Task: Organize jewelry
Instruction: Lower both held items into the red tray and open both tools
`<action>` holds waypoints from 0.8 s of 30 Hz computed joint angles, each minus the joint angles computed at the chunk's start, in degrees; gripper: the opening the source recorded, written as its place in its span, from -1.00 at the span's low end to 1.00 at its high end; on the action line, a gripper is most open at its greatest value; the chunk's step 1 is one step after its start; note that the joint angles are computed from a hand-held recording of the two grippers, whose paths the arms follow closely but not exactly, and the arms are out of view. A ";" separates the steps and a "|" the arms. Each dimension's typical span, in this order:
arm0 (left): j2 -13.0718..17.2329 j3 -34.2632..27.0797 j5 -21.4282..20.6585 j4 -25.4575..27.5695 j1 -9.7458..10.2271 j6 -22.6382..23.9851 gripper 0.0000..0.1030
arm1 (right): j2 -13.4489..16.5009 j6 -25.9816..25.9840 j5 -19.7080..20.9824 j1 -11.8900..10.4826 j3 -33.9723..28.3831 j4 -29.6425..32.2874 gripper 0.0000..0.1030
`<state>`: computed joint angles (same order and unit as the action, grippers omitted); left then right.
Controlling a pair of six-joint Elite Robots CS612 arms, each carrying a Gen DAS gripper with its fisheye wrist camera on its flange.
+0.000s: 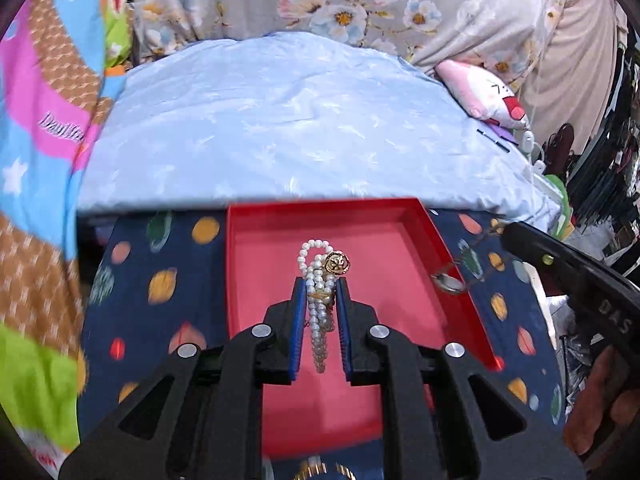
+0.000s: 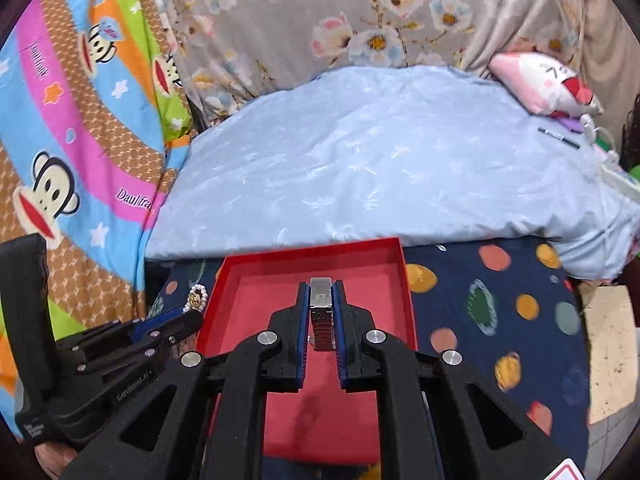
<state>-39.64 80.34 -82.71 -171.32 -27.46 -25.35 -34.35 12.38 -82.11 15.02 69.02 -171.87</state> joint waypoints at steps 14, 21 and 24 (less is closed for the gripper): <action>9.46 -15.53 -1.35 11.73 2.02 0.73 -0.72 | 11.65 -0.67 -1.23 -0.81 -19.27 15.19 -0.80; 9.28 -15.24 0.68 12.37 2.01 -1.04 -0.07 | 10.08 -2.03 -5.58 -0.53 -15.25 12.09 -0.71; 7.30 -11.77 1.12 9.34 1.92 -1.69 0.09 | 7.49 -1.82 -5.07 -0.76 -10.52 8.68 -0.67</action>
<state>-32.34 68.57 -81.59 -161.97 -25.54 -27.04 -26.86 10.56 -87.18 14.26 58.50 -163.18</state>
